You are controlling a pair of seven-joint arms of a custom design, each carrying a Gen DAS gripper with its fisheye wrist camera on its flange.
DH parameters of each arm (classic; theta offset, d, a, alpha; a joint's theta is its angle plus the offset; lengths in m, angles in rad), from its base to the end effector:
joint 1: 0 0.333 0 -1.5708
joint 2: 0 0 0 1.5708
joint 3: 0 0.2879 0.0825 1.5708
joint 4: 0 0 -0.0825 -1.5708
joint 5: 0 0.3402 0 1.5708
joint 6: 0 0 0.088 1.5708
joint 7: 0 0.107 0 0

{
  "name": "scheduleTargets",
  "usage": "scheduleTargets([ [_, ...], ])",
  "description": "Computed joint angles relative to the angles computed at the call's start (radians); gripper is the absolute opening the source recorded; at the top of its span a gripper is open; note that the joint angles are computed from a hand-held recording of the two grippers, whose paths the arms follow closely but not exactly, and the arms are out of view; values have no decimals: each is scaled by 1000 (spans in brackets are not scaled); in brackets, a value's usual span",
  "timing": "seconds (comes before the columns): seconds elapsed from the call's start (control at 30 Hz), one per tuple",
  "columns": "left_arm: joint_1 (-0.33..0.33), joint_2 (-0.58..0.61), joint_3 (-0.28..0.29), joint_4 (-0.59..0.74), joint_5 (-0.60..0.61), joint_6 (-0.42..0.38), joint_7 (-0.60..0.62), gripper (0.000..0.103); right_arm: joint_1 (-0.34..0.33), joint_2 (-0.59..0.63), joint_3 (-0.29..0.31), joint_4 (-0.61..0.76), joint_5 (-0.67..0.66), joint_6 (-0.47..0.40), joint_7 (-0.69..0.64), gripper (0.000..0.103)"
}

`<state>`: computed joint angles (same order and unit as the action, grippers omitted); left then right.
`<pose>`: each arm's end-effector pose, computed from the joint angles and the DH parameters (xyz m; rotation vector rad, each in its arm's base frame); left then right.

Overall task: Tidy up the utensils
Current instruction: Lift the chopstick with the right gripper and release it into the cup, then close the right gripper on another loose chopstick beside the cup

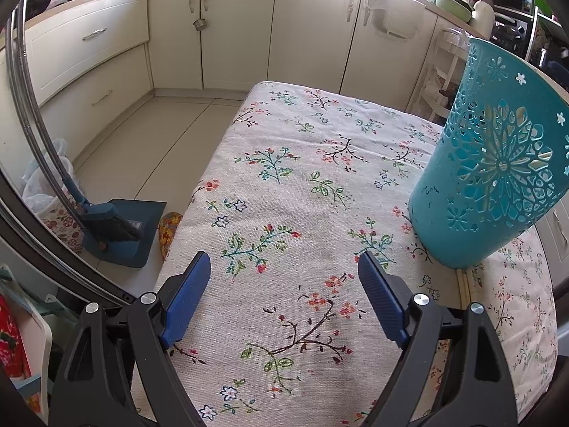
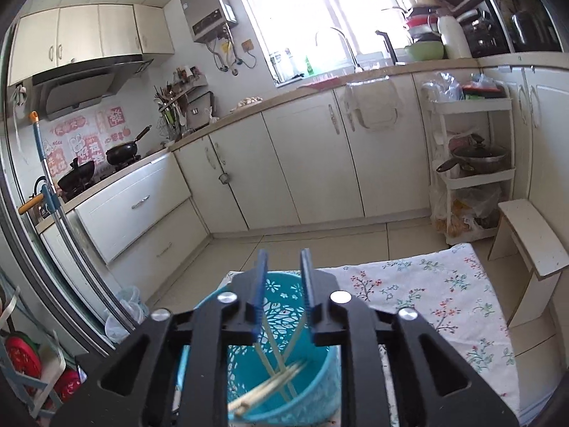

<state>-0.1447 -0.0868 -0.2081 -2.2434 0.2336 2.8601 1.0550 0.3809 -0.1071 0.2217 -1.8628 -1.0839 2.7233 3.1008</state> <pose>0.4848 -0.1944 0.4805 -1.8213 1.9028 -0.8238 0.4195 0.3361 0.6368 -1.3255 1.4873 -0.6991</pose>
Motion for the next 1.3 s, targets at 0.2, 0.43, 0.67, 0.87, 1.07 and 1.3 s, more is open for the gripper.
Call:
scheduleTargets([
  [0.2, 3, -1, 1, -2, 8, 1, -11, 82, -52, -208, 60, -165, -71, -42, 146, 29],
  [0.43, 5, -1, 0, -2, 19, -2, -19, 83, -17, -324, 99, -385, 187, -89, 100, 31],
  [0.67, 5, -1, 0, -1, 24, -4, -28, 83, 55, -105, 90, -340, 463, -17, -144, 26],
  [0.87, 3, -2, 3, -6, 10, 5, -15, 83, 113, 45, 52, -212, 516, -67, -243, 25],
  [1.07, 2, -3, 6, -12, -16, 19, 6, 83, 156, 77, 17, -191, 551, -84, -271, 13],
  [1.3, 4, -3, 2, -11, -13, 18, 4, 84, 140, 5, 18, -283, 556, -54, -238, 6],
])
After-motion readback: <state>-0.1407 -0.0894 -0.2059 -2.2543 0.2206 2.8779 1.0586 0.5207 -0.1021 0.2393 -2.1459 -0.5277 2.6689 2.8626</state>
